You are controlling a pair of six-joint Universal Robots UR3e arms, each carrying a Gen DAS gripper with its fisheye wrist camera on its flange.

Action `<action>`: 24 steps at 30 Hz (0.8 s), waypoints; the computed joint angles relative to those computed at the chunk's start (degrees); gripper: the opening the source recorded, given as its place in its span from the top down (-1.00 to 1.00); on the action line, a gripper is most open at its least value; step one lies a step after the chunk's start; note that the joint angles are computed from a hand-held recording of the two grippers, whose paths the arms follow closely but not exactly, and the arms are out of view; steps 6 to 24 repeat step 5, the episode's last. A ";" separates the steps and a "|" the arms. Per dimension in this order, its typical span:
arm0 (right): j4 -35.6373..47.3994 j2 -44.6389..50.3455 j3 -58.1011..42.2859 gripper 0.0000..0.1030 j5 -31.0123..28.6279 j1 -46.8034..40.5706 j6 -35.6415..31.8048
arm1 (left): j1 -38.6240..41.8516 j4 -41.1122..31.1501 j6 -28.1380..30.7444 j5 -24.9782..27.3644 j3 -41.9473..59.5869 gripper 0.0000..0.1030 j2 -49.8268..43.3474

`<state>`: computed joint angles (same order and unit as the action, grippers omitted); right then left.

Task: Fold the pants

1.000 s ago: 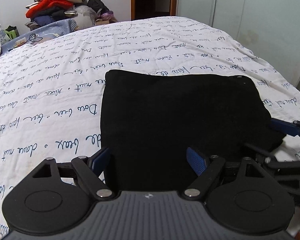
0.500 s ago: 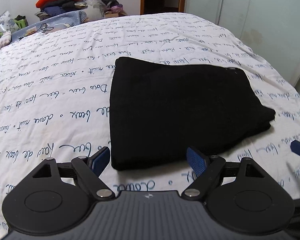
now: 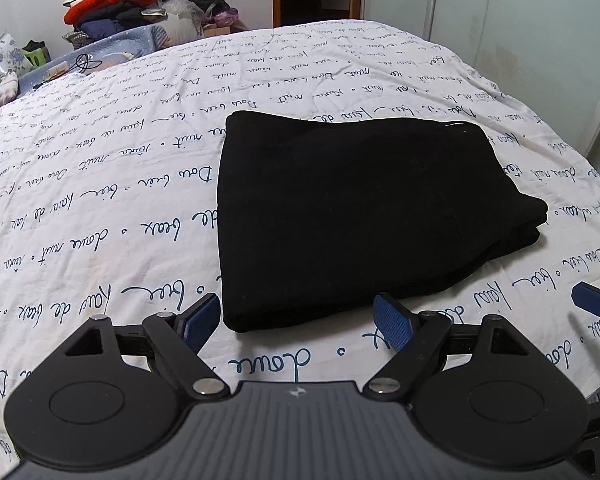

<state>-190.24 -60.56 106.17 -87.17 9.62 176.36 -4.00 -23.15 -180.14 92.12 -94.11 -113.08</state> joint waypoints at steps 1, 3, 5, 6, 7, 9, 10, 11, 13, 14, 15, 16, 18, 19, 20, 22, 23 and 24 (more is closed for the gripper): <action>0.10 0.10 -0.10 -1.00 -0.04 0.00 -0.10 | -0.05 0.28 0.06 0.12 -0.14 -0.63 0.01; 0.24 0.14 -0.15 -1.00 0.02 0.02 -0.44 | -0.08 0.58 0.25 0.17 -0.27 -0.63 -0.01; 0.35 0.18 -0.25 -1.00 -0.19 0.21 -0.72 | 0.12 0.20 0.55 -0.45 -0.30 -0.63 0.13; 0.35 0.18 -0.25 -1.00 -0.19 0.21 -0.72 | 0.12 0.20 0.55 -0.45 -0.30 -0.63 0.13; 0.35 0.18 -0.25 -1.00 -0.19 0.21 -0.72 | 0.12 0.20 0.55 -0.45 -0.30 -0.63 0.13; 0.35 0.18 -0.25 -1.00 -0.19 0.21 -0.72 | 0.12 0.20 0.55 -0.45 -0.30 -0.63 0.13; 0.35 0.18 -0.25 -1.00 -0.19 0.21 -0.72 | 0.12 0.20 0.55 -0.45 -0.30 -0.63 0.13; 0.35 0.18 -0.25 -1.00 -0.19 0.21 -0.72 | 0.12 0.20 0.55 -0.45 -0.30 -0.63 0.13; 0.35 0.18 -0.25 -1.00 -0.19 0.21 -0.72 | 0.12 0.20 0.55 -0.45 -0.30 -0.63 0.13; 0.35 0.18 -0.25 -1.00 -0.19 0.21 -0.72 | 0.12 0.20 0.55 -0.45 -0.30 -0.63 0.13; 0.35 0.18 -0.25 -1.00 -0.19 0.21 -0.72 | 0.12 0.20 0.55 -0.45 -0.30 -0.63 0.13; 0.35 0.18 -0.25 -1.00 -0.19 0.21 -0.72 | 0.12 0.20 0.55 -0.45 -0.30 -0.63 0.13; 0.35 0.18 -0.25 -1.00 -0.19 0.21 -0.72 | 0.12 0.20 0.55 -0.45 -0.30 -0.63 0.13; 0.35 0.18 -0.25 -1.00 -0.19 0.21 -0.72 | 0.12 0.20 0.55 -0.45 -0.30 -0.63 0.13; 0.35 0.18 -0.25 -1.00 -0.19 0.21 -0.72 | 0.12 0.20 0.55 -0.45 -0.30 -0.63 0.13; 0.35 0.18 -0.25 -1.00 -0.19 0.21 -0.72 | 0.12 0.20 0.55 -0.45 -0.30 -0.63 0.13; 0.35 0.18 -0.25 -1.00 -0.19 0.21 -0.72 | 0.12 0.20 0.55 -0.45 -0.30 -0.63 0.13; 0.35 0.18 -0.25 -1.00 -0.19 0.21 -0.72 | 0.12 0.20 0.55 -0.45 -0.30 -0.63 0.13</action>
